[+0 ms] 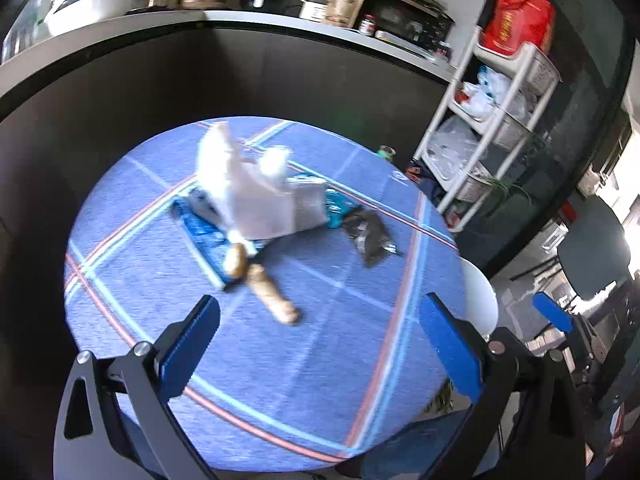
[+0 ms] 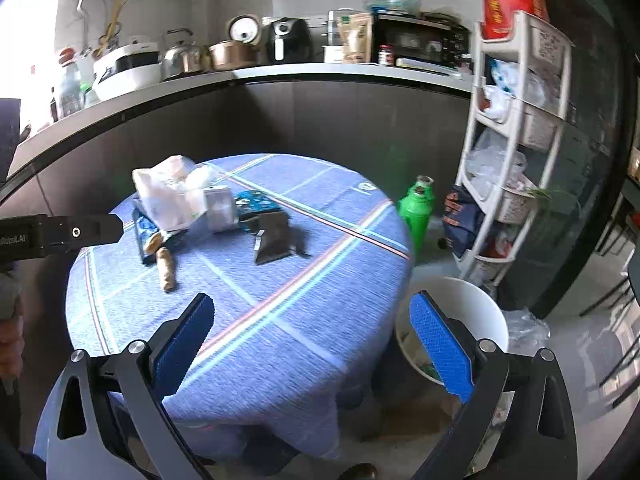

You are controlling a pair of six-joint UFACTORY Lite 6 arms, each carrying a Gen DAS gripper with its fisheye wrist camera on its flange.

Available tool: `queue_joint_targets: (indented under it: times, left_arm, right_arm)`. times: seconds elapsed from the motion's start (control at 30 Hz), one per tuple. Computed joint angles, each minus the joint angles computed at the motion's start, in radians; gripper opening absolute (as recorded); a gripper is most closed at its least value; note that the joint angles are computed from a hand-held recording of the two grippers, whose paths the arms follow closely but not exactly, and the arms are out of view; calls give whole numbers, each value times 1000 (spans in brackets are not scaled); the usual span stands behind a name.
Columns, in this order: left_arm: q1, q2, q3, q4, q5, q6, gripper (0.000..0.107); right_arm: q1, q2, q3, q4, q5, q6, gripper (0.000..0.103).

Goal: Collect trash
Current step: 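Move both open tools back over the table toward the plastic bag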

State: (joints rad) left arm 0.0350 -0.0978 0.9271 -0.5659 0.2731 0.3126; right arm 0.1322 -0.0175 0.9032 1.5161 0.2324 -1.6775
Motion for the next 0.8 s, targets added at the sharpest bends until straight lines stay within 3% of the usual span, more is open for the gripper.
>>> queue_joint_targets:
  times: [0.17,0.4,0.5,0.57,0.8]
  left_arm:
    - [186,-14,-40,-375,69,424,99]
    - [318,53,-31,-576,148,684,96]
    - [332,117,31,-596,162,724,94]
    - [330,180,104,-611,154,744,94]
    - [312,484,486,-504,213,565,93]
  right_arm:
    - [82,96,107,-139,-8,165,94]
    - [198,283,307,-356,-31,415,93]
    - [224,362,391,-543,-41,616,93]
    - [227,400,430,-567,-30,646,93]
    - [228,495,528,-719,-33,801,93]
